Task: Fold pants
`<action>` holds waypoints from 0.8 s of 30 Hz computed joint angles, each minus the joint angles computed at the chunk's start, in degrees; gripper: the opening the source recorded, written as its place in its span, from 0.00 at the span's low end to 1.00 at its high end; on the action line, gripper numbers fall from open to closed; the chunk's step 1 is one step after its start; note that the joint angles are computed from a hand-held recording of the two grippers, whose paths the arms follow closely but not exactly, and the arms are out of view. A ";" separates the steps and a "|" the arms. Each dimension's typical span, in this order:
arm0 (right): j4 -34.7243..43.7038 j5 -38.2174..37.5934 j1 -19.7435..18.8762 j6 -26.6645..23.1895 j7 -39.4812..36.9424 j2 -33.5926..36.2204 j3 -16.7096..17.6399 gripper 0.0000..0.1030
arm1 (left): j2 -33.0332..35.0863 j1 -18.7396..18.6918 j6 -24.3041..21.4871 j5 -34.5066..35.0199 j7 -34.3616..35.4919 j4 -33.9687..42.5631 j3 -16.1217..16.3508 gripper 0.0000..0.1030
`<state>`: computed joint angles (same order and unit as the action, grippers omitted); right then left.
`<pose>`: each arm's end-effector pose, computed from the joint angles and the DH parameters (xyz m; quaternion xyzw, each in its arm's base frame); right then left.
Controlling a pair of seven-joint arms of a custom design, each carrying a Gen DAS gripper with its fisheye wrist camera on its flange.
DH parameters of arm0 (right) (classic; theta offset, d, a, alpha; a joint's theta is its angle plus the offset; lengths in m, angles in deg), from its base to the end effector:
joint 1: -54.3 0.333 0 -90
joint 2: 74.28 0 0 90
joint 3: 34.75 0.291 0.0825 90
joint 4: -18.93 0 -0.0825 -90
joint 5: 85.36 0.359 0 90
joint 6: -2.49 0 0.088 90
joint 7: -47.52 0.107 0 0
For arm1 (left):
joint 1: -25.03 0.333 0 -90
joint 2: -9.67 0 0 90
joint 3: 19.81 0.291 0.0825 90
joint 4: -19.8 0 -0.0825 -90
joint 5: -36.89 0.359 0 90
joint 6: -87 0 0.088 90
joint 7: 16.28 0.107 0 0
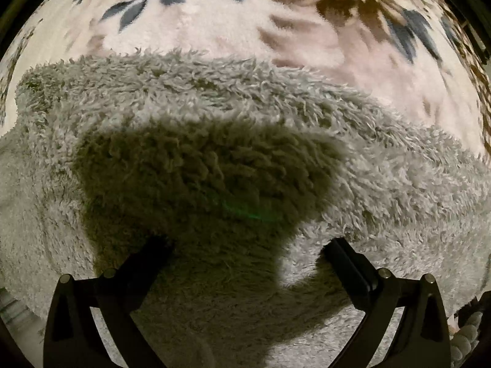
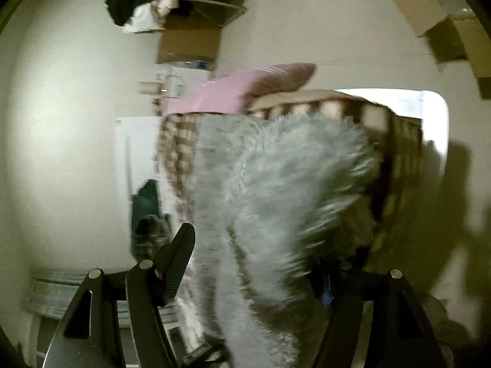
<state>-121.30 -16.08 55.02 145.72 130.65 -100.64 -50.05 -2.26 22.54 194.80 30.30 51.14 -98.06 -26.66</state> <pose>0.4192 -0.1235 0.4986 -0.2400 0.8193 0.1316 0.5038 0.4720 -0.0896 0.5110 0.7940 -0.6062 0.0345 0.0296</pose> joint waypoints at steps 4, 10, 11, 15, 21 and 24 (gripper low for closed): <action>1.31 -6.61 -1.68 2.47 3.49 2.24 1.67 0.69 | 2.33 0.33 -0.69 0.34 -0.12 2.26 0.17 1.00; 5.32 -2.56 -0.19 0.49 -1.72 6.91 -0.35 0.68 | 2.47 0.30 0.98 0.97 -1.19 2.00 -0.18 1.00; 6.48 -3.36 -0.30 -0.71 -2.08 7.82 0.05 0.66 | 1.78 0.20 1.72 1.24 -1.54 1.17 -0.33 1.00; 9.95 -15.20 -2.10 -4.19 2.94 10.80 3.64 0.33 | -0.15 -0.21 2.98 1.77 -2.36 -0.82 -0.58 1.00; 8.53 -23.58 -2.82 -0.04 12.76 6.94 6.04 0.25 | -0.37 0.02 0.17 -0.59 -1.70 1.48 0.44 1.00; 9.02 -28.28 -1.95 -0.15 16.52 4.27 6.93 0.24 | -2.12 0.56 -0.04 -2.05 -1.79 1.19 1.08 1.00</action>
